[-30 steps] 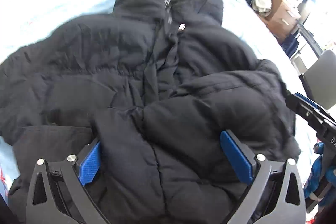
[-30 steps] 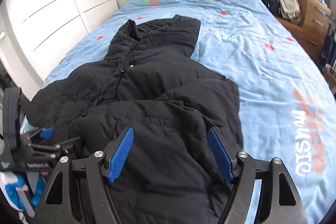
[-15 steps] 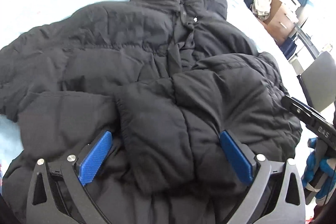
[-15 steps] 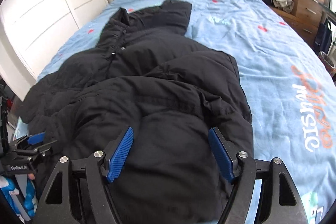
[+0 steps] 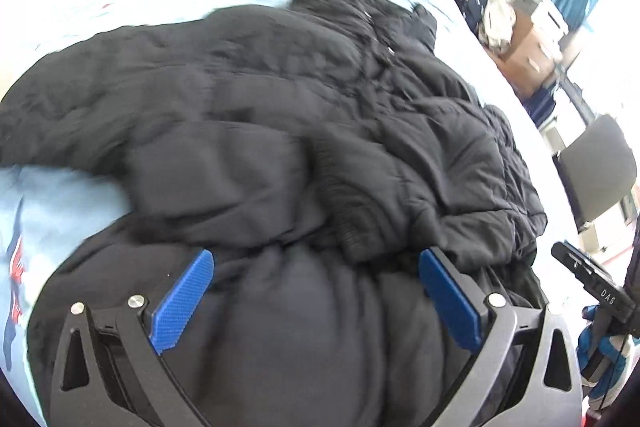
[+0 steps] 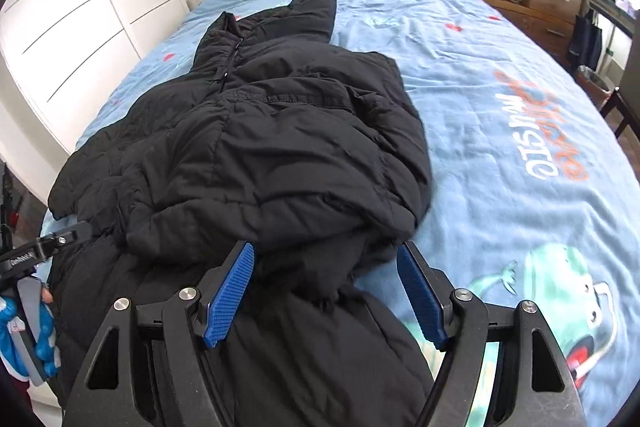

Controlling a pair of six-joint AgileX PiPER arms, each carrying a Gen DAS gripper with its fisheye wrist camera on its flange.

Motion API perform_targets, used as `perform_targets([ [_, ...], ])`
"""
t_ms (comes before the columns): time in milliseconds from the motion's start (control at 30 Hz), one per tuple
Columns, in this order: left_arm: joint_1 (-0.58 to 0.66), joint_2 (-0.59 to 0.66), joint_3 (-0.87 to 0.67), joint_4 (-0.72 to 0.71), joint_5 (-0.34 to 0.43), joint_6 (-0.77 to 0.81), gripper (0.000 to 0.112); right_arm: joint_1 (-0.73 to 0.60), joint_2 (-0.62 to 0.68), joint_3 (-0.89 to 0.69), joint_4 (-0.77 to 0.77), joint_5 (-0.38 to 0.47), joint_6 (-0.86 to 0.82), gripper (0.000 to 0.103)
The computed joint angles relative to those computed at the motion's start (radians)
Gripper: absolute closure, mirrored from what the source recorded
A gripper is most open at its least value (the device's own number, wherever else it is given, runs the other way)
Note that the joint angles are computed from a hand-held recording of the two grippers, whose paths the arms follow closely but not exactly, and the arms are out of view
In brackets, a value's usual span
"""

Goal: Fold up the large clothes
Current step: 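Grasp the other sleeve with the left gripper and lift it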

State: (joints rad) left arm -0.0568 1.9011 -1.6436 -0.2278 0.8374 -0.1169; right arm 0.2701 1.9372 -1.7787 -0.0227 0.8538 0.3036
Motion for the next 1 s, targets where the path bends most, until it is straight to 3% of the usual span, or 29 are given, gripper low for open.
perform_targets([
  [133,0.163,-0.077,0.106,-0.106,0.015,0.118,0.009,0.040,-0.108,0.125,-0.067,-0.035,0.106,0.030],
  [233,0.348,-0.082,0.156,-0.278,0.027,0.236,0.009,0.087,-0.172,0.196,-0.146,-0.039,0.213,0.030],
  [367,0.555,0.003,0.118,-0.407,0.053,0.310,0.009,0.132,-0.278,0.336,-0.219,-0.057,0.377,0.029],
  [500,0.713,0.160,-0.017,-0.506,0.065,0.292,0.009,0.143,-0.309,0.383,-0.267,-0.022,0.472,0.029],
  [700,0.810,0.408,-0.269,-0.606,0.088,0.178,0.009,0.117,-0.337,0.415,-0.301,0.035,0.562,0.029],
  [900,0.834,0.599,-0.532,-0.645,0.125,0.062,0.010,0.121,-0.342,0.412,-0.350,0.106,0.611,0.029],
  [1000,0.832,0.643,-0.592,-0.684,0.123,0.013,0.012,0.123,-0.342,0.412,-0.349,0.122,0.613,0.029],
])
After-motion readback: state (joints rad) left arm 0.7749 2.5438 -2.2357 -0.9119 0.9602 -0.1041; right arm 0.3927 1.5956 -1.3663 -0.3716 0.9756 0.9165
